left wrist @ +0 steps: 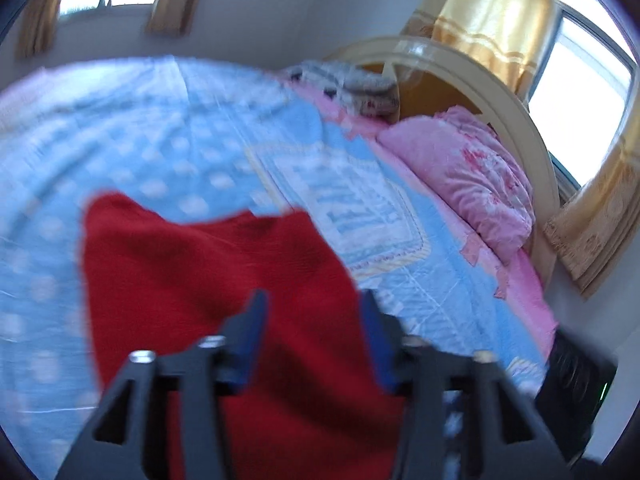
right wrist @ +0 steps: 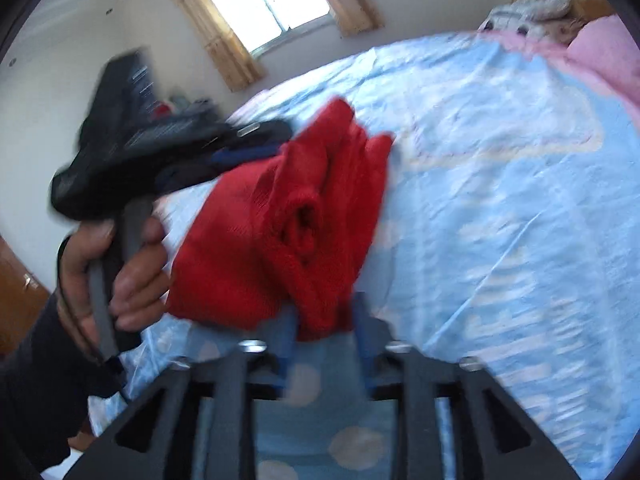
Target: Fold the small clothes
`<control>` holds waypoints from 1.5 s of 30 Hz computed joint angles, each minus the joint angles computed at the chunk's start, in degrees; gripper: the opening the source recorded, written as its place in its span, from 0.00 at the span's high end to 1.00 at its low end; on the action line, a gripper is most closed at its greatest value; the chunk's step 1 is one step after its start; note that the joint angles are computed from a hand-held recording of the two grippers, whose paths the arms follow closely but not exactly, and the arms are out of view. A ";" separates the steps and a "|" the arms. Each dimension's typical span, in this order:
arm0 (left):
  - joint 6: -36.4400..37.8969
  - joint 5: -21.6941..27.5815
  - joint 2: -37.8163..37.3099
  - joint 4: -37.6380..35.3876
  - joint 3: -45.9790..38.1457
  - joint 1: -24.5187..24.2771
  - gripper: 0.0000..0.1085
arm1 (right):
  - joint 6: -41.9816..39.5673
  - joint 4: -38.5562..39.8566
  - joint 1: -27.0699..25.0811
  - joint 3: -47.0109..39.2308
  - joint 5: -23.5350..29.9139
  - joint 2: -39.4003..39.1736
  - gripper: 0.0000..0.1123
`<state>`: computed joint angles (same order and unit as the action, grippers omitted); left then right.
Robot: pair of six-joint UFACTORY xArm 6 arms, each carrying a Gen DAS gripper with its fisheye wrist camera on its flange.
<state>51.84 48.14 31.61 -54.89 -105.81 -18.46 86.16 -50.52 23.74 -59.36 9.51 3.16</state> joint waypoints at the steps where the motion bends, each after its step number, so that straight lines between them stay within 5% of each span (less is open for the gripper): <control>1: 3.32 -2.74 -2.35 -1.54 3.53 0.18 0.33 | 5.42 -6.00 0.13 -0.15 3.19 -1.52 0.55; 5: 11.34 -15.83 -7.21 -2.41 13.38 -0.39 0.31 | 16.36 -16.31 -0.95 -1.19 5.29 -3.67 0.55; 12: 9.47 -19.88 -6.58 -0.38 17.27 -0.08 0.31 | -5.85 0.82 -0.58 -17.14 5.09 8.71 0.55; 16: 10.13 -19.44 -6.70 -2.14 17.50 0.09 0.26 | -22.40 12.12 2.56 -29.91 22.17 17.75 0.72; 18: 9.80 -18.72 -6.12 -2.42 16.92 0.15 0.20 | -24.69 15.89 2.67 -31.44 25.99 19.46 0.72; 27: 12.04 -19.24 -7.18 -3.57 19.71 -0.18 0.10 | -19.48 13.63 1.47 -26.88 24.71 16.12 0.72; 32: 9.81 -18.87 -6.48 -2.49 19.12 0.00 0.08 | -11.78 2.96 3.12 -30.81 24.15 16.06 0.69; 36: 8.93 -17.82 -6.26 -1.87 18.84 0.31 0.07 | -28.30 18.37 3.06 -38.37 17.15 22.73 0.69; 38: 8.35 -17.07 -6.07 -1.71 18.55 0.59 0.06 | -36.98 26.65 3.37 -43.94 19.38 27.42 0.69; 41: 7.11 -15.25 -5.51 -0.99 17.67 1.09 0.05 | -37.86 28.59 2.72 -48.88 26.37 31.32 0.69; 45: 6.53 -13.31 -5.30 -0.26 17.18 1.32 0.05 | -34.18 27.83 0.45 -41.37 19.19 28.60 0.76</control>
